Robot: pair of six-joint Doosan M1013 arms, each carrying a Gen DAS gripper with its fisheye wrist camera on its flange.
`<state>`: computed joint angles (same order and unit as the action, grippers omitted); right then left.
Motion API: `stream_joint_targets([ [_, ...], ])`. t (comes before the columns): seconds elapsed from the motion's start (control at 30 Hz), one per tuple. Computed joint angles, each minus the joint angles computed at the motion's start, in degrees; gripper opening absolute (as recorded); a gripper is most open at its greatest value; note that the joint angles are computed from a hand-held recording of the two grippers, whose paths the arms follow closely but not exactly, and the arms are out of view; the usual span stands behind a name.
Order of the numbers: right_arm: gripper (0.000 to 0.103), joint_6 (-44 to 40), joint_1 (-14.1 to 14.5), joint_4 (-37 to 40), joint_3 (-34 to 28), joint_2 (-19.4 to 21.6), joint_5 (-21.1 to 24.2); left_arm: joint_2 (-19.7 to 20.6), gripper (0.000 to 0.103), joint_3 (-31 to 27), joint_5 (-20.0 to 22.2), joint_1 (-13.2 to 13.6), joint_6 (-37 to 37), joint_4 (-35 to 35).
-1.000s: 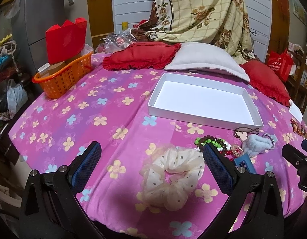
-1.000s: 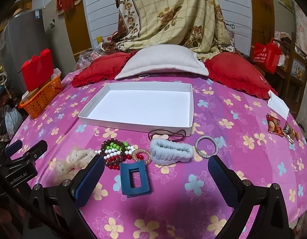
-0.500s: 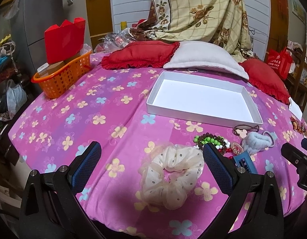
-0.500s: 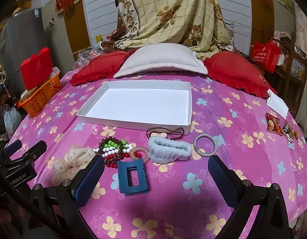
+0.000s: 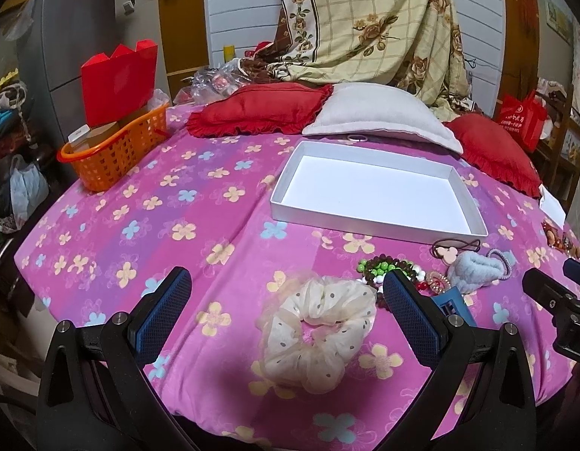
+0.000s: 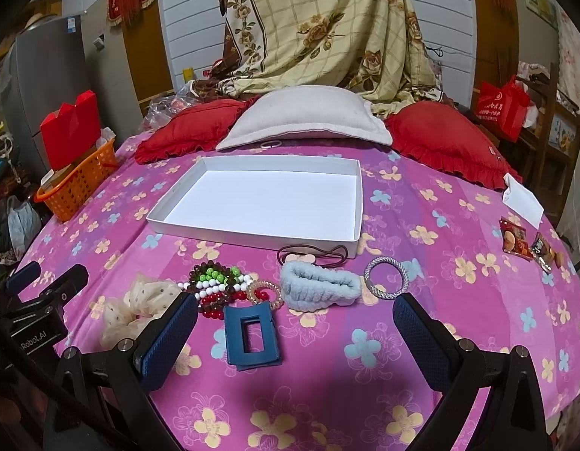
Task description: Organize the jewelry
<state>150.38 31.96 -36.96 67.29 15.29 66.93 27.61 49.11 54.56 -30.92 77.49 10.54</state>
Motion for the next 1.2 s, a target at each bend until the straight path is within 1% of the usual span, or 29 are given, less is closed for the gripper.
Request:
stream_joint_targets([
  [0.77,0.103,-1.1,-0.1,0.9,-0.7,0.6,0.8,0.3,0.102,-0.6,0.9,-0.2,-0.1,0.3],
  [1.2,0.103,-1.0,-0.2,1.6,-0.4,0.5,0.6,0.3,0.102,-0.3,1.2,0.1,0.2,0.1],
])
